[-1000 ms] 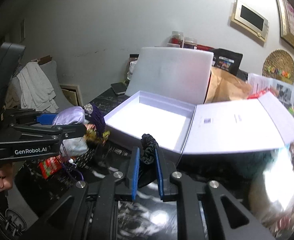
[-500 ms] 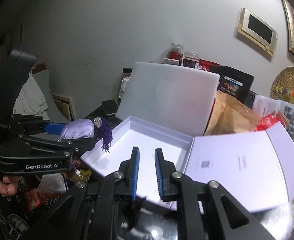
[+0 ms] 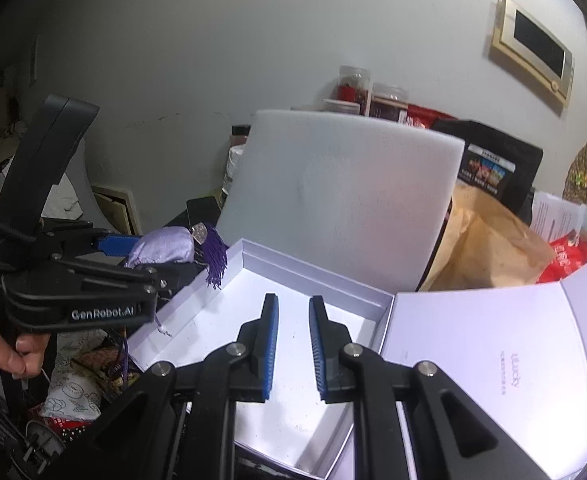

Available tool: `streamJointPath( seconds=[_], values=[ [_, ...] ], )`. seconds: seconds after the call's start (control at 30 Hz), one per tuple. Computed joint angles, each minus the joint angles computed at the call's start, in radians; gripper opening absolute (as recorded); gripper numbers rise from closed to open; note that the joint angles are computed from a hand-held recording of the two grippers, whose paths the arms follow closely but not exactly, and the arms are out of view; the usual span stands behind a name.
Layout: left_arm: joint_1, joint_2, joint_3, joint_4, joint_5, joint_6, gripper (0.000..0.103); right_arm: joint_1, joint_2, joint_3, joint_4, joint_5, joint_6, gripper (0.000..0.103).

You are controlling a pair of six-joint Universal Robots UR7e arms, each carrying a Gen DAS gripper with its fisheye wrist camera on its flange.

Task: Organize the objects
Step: 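Lift the pouch with the left tool while the right tool lifts the scrunchie toward the white box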

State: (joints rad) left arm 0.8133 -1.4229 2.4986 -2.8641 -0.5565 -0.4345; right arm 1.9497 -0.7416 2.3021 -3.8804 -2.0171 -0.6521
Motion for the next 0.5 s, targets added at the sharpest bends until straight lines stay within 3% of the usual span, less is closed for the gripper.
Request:
streamJointPath(
  seconds=[0.23,0.4,0.47,0.5],
  values=[
    [-0.051,-0.032,0.056,0.060,0.005,-0.086,0.051,-0.013,-0.020,0.043,-0.005,-0.001,0.019,0.015],
    [-0.126,-0.103,0.099,0.204,0.010,-0.228,0.051,0.005,-0.030,0.085,-0.036,-0.027,0.024,0.016],
    [-0.161,-0.137,0.114,0.275,0.012,-0.292,0.051,0.012,-0.038,0.102,-0.042,-0.037,0.034,0.021],
    [-0.182,-0.157,0.122,0.320,0.013,-0.329,0.051,0.015,-0.043,0.112,-0.046,-0.042,0.042,0.031]
  ],
)
